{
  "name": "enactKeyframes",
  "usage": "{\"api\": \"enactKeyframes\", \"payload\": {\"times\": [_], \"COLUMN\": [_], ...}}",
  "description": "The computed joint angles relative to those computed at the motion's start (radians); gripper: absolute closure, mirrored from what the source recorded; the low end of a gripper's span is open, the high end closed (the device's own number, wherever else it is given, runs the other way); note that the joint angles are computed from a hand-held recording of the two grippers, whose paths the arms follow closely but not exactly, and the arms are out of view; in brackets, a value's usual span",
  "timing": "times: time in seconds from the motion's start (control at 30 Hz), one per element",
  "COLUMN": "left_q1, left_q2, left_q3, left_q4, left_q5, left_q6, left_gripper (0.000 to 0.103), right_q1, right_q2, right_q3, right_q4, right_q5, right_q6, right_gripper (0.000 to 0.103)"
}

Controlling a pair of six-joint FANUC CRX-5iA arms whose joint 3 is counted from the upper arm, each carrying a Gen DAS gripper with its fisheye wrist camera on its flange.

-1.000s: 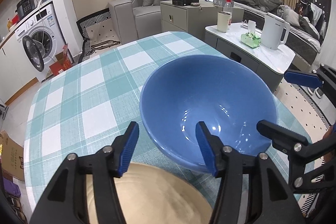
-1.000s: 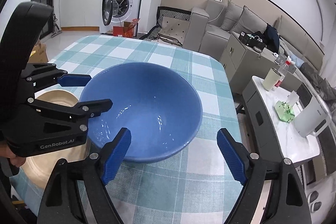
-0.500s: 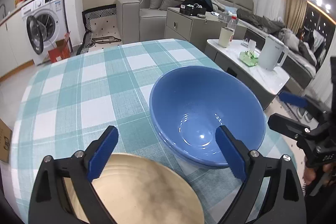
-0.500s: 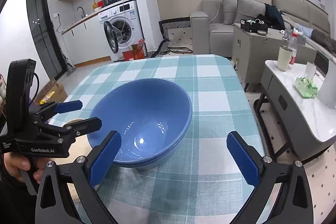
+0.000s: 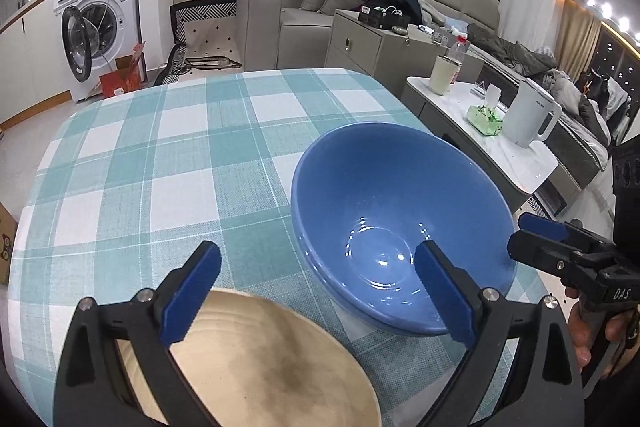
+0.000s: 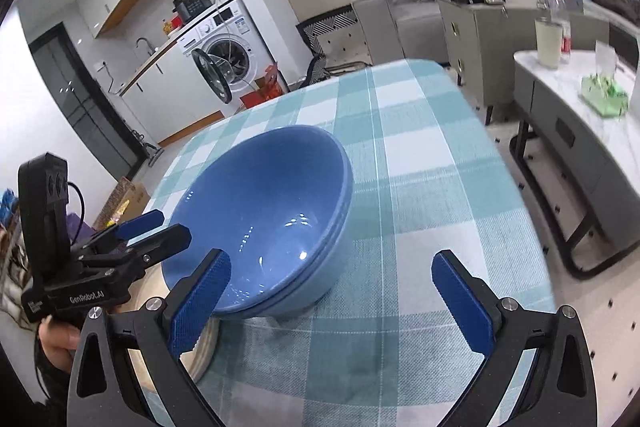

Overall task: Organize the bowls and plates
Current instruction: 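Lower the held bowl into the nested blue bowls with both grippers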

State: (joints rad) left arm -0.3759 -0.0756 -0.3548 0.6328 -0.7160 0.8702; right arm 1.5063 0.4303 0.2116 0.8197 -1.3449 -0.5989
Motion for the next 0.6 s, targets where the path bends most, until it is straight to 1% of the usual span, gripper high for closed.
{"api": "enactKeyframes", "payload": {"times": [0.03,0.1,0.27,0.43,0.47,0.6], "left_q1": [0.0,0.001,0.0,0.0,0.0,0.0], "left_q2": [0.003,0.01,0.014,0.02,0.022,0.028], "left_q3": [0.005,0.007,0.008,0.007,0.008,0.009], "left_q4": [-0.01,0.002,-0.005,0.012,0.015,0.032], "left_q5": [-0.005,-0.017,-0.008,-0.004,-0.006,-0.014], "left_q6": [0.013,0.007,0.012,0.008,0.006,-0.009], "left_gripper": [0.005,0.005,0.005,0.005,0.005,0.007], "right_q1": [-0.002,-0.005,-0.014,-0.017,-0.017,-0.018], "right_q2": [-0.006,-0.008,-0.017,-0.013,-0.011,-0.007], "right_q3": [-0.013,-0.024,-0.06,-0.069,-0.067,-0.064], "right_q4": [0.001,0.003,0.021,0.043,0.045,0.044], "right_q5": [0.016,0.031,0.079,0.096,0.096,0.101], "right_q6": [-0.015,-0.026,-0.063,-0.076,-0.073,-0.068], "right_gripper": [0.001,0.001,0.001,0.002,0.002,0.011]}}
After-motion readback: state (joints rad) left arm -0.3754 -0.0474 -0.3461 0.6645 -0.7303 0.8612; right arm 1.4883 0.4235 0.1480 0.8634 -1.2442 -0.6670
